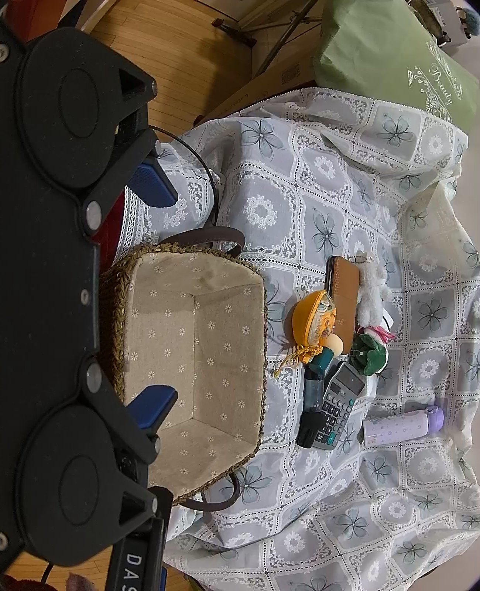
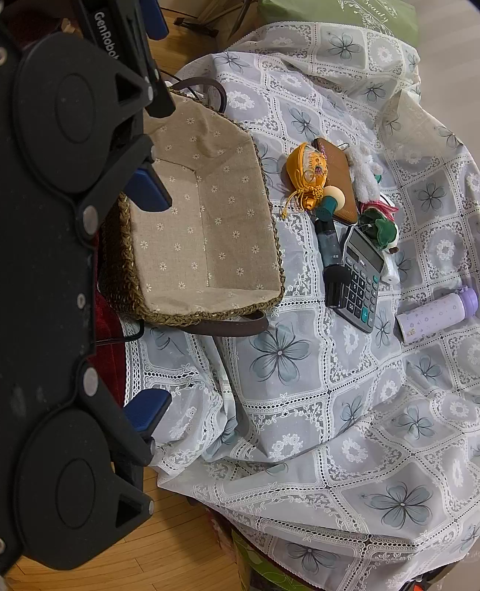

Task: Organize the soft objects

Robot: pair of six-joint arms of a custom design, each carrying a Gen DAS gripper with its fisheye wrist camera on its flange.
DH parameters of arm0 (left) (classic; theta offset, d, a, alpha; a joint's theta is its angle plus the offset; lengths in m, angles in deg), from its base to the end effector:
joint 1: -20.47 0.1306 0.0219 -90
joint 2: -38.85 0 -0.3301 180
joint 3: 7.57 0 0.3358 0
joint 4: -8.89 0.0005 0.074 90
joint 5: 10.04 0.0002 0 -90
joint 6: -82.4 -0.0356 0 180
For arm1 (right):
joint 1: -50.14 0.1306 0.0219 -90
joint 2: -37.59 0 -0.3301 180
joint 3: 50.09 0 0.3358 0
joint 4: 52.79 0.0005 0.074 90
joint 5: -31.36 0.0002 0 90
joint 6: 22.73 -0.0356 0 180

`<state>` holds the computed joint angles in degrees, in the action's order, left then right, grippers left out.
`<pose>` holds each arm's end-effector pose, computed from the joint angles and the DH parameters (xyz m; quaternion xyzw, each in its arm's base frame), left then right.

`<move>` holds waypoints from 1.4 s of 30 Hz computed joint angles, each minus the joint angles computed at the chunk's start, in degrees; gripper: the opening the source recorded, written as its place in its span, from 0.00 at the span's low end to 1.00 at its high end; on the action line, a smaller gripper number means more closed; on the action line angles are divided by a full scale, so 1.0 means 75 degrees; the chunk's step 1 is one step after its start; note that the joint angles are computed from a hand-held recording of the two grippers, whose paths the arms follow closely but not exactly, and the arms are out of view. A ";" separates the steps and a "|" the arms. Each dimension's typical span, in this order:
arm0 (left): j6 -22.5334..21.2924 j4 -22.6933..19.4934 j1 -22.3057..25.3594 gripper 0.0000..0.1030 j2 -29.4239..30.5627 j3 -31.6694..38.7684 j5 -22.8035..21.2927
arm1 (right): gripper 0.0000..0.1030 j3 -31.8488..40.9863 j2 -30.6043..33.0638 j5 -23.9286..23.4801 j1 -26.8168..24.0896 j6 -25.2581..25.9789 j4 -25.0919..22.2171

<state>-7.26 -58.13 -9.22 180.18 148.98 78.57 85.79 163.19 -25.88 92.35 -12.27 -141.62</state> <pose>0.5833 -0.3322 0.3388 0.2355 0.9151 -0.0737 0.3190 0.4317 0.3649 0.3570 0.3322 0.8954 -0.0530 0.2917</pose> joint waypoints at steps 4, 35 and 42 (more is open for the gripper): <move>0.0000 0.0005 0.0000 0.97 -0.0012 -0.0018 0.0001 | 0.99 -0.0008 -0.0006 -0.0003 0.0001 0.0003 0.0004; 0.0043 -0.0058 -0.0011 0.97 0.0036 0.0080 0.0037 | 1.00 -0.0053 -0.0021 -0.0004 0.0007 -0.0008 0.0050; 0.0112 0.0259 -0.0019 0.96 -0.0189 -0.0368 0.0141 | 0.99 -0.0271 -0.0138 -0.0042 -0.0024 -0.0021 0.0231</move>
